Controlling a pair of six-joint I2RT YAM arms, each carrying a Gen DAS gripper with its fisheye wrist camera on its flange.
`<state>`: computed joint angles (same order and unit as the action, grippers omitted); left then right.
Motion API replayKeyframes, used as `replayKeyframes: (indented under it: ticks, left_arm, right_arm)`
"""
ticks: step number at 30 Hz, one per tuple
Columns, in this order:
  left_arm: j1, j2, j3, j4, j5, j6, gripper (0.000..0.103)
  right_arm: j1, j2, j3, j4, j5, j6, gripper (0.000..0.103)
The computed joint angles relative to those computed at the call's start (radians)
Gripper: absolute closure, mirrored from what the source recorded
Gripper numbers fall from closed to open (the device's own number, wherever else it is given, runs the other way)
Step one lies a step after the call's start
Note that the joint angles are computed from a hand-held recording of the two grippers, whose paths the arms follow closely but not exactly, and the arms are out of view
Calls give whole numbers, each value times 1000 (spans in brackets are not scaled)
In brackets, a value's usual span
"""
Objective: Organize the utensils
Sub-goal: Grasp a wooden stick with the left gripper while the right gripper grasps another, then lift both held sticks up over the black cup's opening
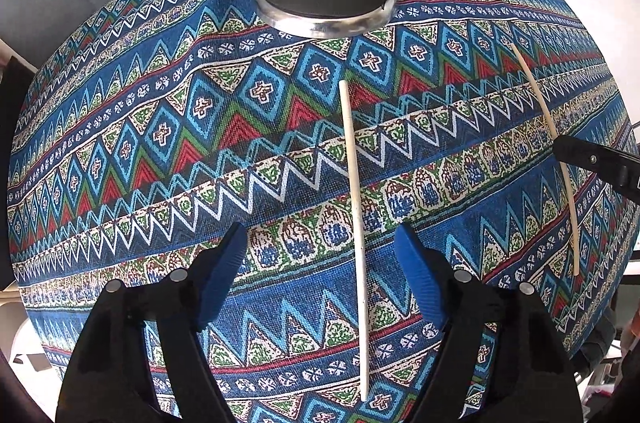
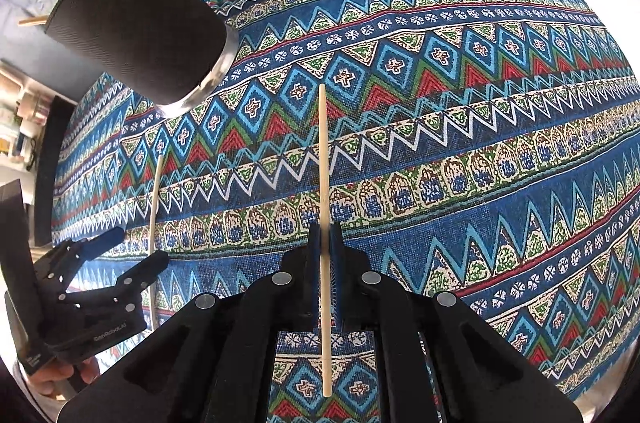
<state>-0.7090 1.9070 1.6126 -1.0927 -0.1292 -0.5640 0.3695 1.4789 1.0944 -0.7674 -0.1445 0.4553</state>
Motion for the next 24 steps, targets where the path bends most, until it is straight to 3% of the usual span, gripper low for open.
replayKeyframes:
  ticks: [5,7,10,14,19,24]
  left_arm:
    - [22,-53,-46,-3,11,30,55]
    - [53,-95,-80,-11,22,59,74]
    - [93,-126,-107,-17,60,90,91]
    - [114,-163,-140,-23,71,103,97]
    - [117,-257,-229,-30,49,89,98]
    - [128,-359,-315,-43,89,59,98]
  right_arm:
    - [34,-64,-40,-11,-4,57,98]
    - [47,-66,-39,-13,-4,72,98]
    - [53,-57,-41,-7,-18,86,98]
    - [67,-48,-35,-1,-31,107,98]
    - [106,-28,5,-38,31,76,98]
    - [130,-22,20,-39,43,79,98]
